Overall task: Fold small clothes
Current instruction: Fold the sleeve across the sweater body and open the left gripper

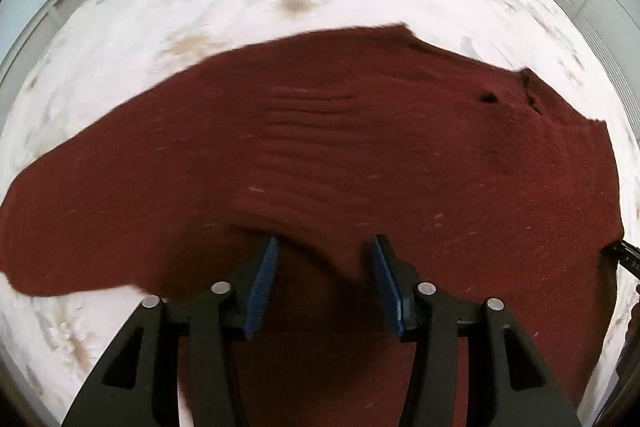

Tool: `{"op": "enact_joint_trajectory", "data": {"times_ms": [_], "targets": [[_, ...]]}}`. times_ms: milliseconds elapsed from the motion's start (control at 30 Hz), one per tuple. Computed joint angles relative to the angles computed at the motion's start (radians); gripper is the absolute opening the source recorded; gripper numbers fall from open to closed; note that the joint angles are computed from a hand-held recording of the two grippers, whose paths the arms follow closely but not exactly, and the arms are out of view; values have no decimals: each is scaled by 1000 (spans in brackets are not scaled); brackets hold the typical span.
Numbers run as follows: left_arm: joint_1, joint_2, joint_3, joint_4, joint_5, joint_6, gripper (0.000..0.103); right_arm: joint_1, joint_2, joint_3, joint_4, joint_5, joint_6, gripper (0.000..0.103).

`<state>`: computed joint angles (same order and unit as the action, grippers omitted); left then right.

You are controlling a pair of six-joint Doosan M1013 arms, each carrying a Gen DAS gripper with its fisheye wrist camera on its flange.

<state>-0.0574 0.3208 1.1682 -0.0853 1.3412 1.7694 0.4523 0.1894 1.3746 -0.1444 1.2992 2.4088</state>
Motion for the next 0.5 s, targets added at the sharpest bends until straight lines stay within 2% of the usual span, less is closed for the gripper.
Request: {"op": "enact_joint_trajectory", "data": {"times_ms": [33, 100, 267, 333, 433, 500], "targets": [[4, -10, 3, 0, 7, -8, 46, 2, 1, -3, -4, 8, 0, 52], [26, 7, -39, -14, 47, -27, 66, 9, -2, -7, -16, 26, 8, 57], [44, 69, -141, -13, 103, -54, 97, 19, -20, -2, -22, 38, 16, 61], [35, 104, -183, -10, 134, -43, 98, 22, -23, -4, -27, 47, 14, 61], [19, 130, -198, 15, 153, -6, 98, 20, -22, -7, -30, 55, 6, 62], [5, 152, -211, 30, 191, -8, 98, 18, -20, -11, -30, 65, 5, 62]]}}
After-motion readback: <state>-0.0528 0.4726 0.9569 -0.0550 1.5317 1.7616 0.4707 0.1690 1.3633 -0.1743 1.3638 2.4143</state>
